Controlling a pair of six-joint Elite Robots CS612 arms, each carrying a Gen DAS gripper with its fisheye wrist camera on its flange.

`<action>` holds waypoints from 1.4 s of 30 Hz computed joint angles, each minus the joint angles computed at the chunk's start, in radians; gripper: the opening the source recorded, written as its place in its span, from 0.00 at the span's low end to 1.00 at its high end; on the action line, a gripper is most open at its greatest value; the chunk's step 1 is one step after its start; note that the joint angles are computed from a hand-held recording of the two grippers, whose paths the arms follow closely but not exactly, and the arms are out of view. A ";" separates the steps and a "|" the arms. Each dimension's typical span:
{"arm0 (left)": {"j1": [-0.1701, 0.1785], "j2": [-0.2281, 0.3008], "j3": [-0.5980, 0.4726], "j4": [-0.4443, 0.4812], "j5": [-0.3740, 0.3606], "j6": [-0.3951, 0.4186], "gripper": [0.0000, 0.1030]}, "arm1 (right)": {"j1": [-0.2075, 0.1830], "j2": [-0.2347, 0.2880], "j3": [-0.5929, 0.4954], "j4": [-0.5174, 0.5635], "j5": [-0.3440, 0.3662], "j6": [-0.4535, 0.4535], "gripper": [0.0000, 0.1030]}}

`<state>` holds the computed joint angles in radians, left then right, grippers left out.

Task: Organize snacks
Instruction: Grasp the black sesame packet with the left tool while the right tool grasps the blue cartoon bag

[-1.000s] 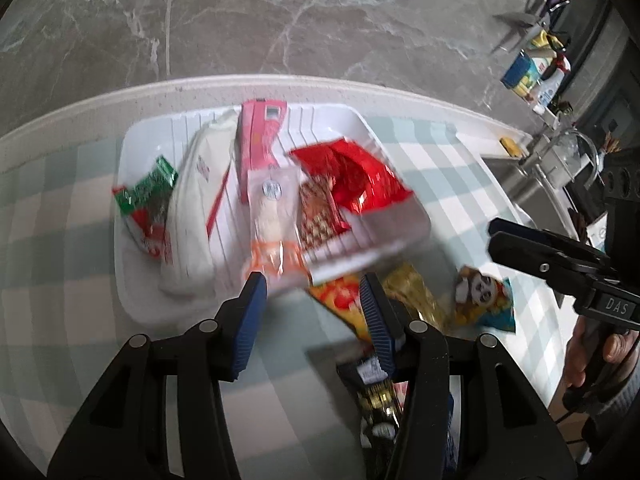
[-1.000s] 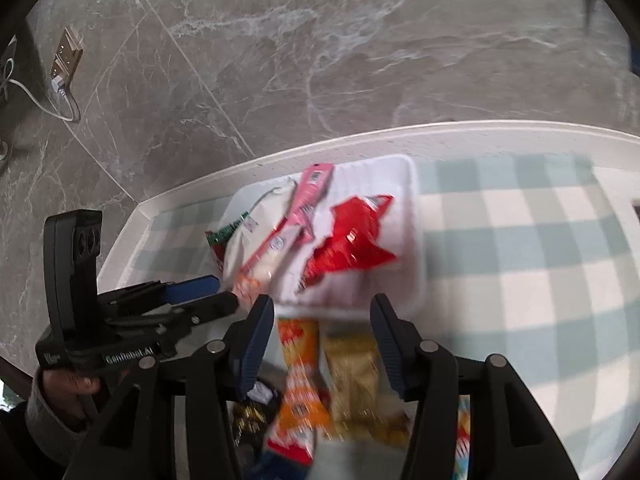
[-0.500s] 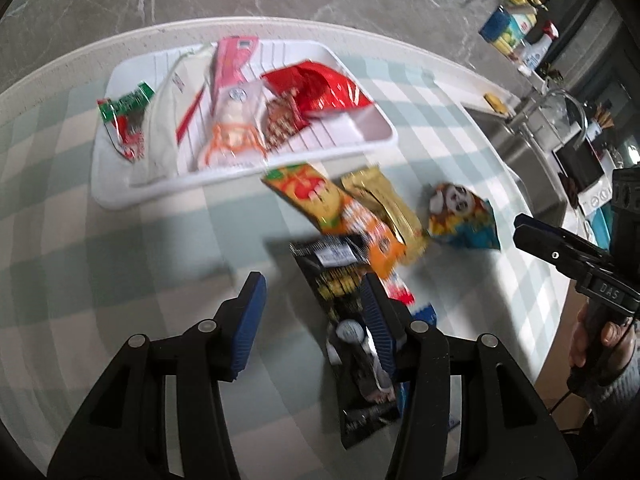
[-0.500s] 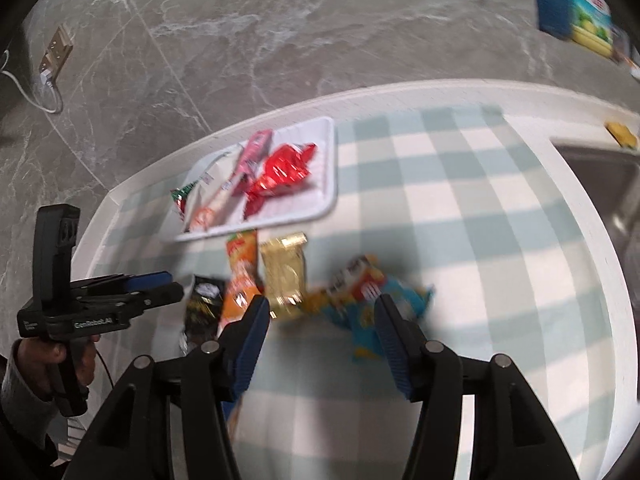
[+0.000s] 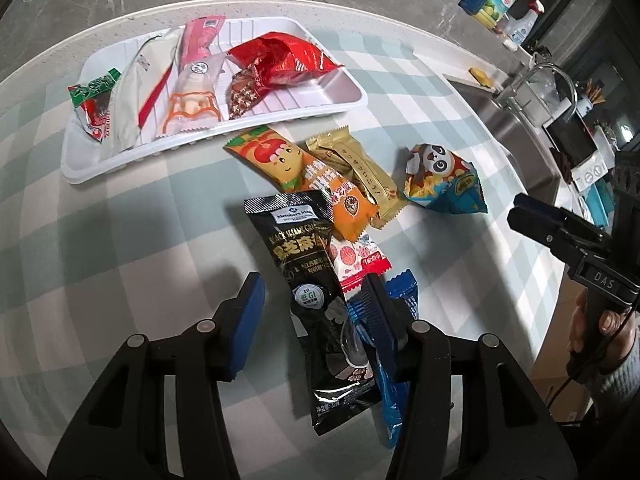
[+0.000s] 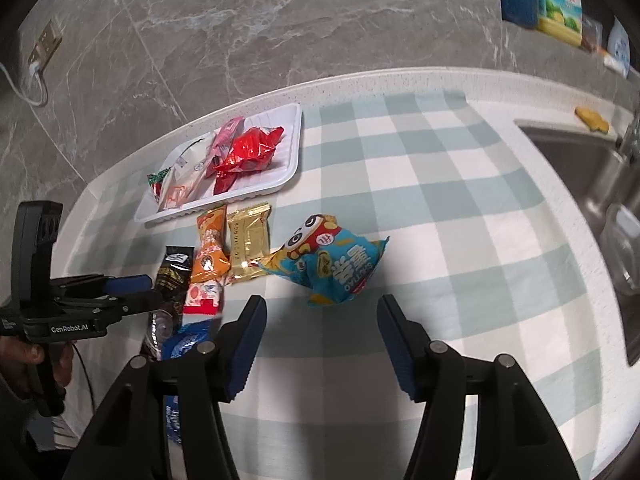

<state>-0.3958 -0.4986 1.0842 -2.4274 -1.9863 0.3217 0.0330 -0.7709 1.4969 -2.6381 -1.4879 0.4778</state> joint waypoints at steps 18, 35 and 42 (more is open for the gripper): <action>-0.032 0.002 0.022 0.001 0.115 -0.072 0.47 | -0.007 0.023 -0.027 -0.010 -0.005 -0.302 0.63; -0.036 0.007 0.026 -0.037 0.118 -0.092 0.47 | 0.014 0.131 -0.181 0.167 -0.057 -0.689 0.65; -0.031 0.003 0.048 -0.082 0.121 -0.084 0.26 | -0.003 0.129 -0.172 0.180 0.036 -0.633 0.51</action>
